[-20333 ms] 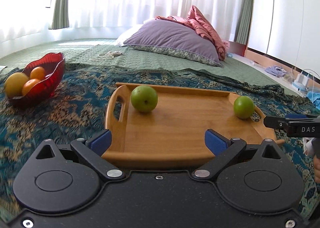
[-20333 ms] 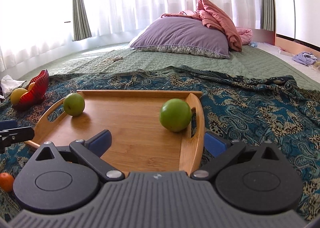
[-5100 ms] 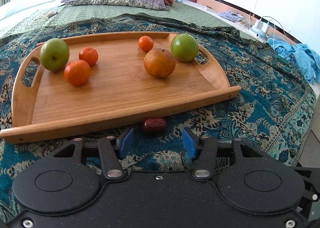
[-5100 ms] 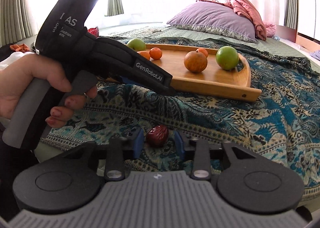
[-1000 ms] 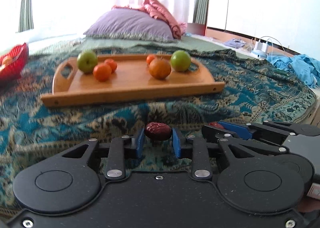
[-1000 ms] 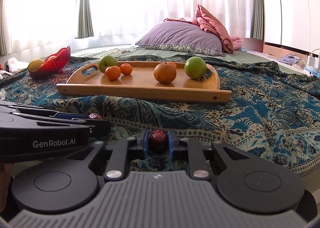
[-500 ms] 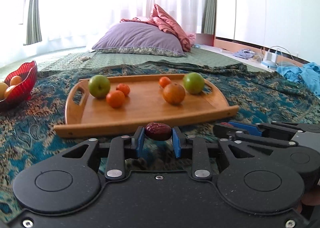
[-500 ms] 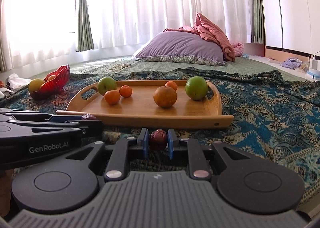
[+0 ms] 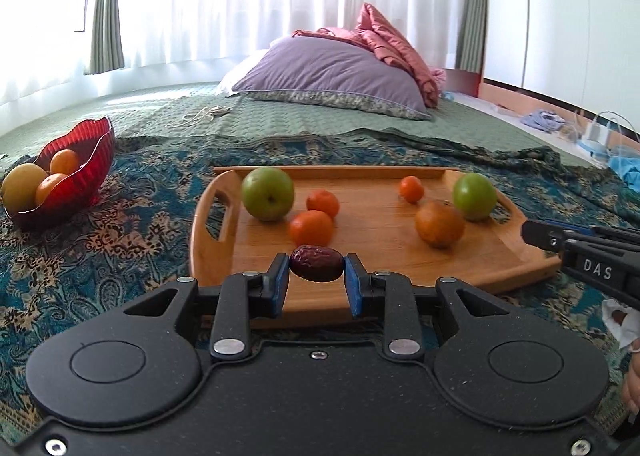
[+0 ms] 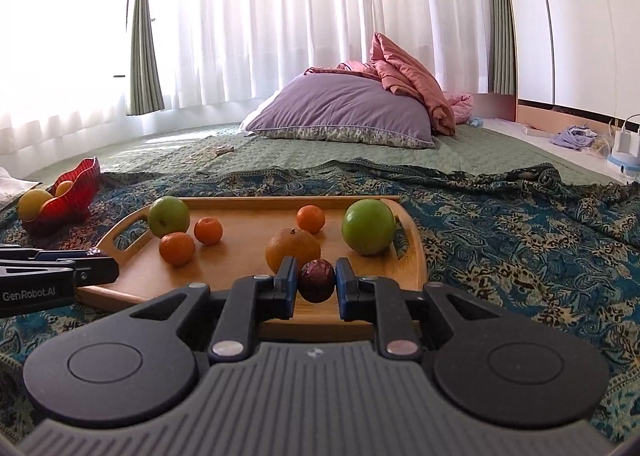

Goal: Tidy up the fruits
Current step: 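Carry both red dates over the wooden tray, then lower both red dates onto the tray and open both grippers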

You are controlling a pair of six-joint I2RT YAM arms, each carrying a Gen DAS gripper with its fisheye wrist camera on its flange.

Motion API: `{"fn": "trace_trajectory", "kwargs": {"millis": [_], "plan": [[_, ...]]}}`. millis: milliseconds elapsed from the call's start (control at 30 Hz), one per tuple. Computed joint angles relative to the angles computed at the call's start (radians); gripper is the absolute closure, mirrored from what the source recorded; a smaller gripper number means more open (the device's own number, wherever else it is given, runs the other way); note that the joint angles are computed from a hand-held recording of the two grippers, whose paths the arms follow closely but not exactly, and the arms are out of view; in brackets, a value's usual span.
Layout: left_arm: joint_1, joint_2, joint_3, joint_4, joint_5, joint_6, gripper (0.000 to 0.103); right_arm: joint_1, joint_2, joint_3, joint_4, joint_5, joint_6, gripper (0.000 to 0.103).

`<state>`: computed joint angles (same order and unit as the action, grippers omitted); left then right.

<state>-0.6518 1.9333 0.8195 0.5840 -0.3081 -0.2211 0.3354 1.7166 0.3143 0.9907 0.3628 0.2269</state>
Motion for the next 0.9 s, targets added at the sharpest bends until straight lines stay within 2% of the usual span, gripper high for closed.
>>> {"fn": "trace_trajectory", "kwargs": {"millis": [300, 467, 900], "plan": [[0.070, 0.109, 0.148, -0.092, 0.044, -0.023, 0.075, -0.108, 0.102, 0.176, -0.154, -0.097, 0.023, 0.079], [0.086, 0.168, 0.221, -0.145, 0.058, -0.035, 0.075, -0.127, 0.167, 0.257, -0.214, -0.111, 0.032, 0.079], [0.096, 0.241, 0.316, -0.209, 0.062, -0.047, 0.075, -0.159, 0.249, 0.344, -0.282, -0.151, 0.074, 0.079]]}}
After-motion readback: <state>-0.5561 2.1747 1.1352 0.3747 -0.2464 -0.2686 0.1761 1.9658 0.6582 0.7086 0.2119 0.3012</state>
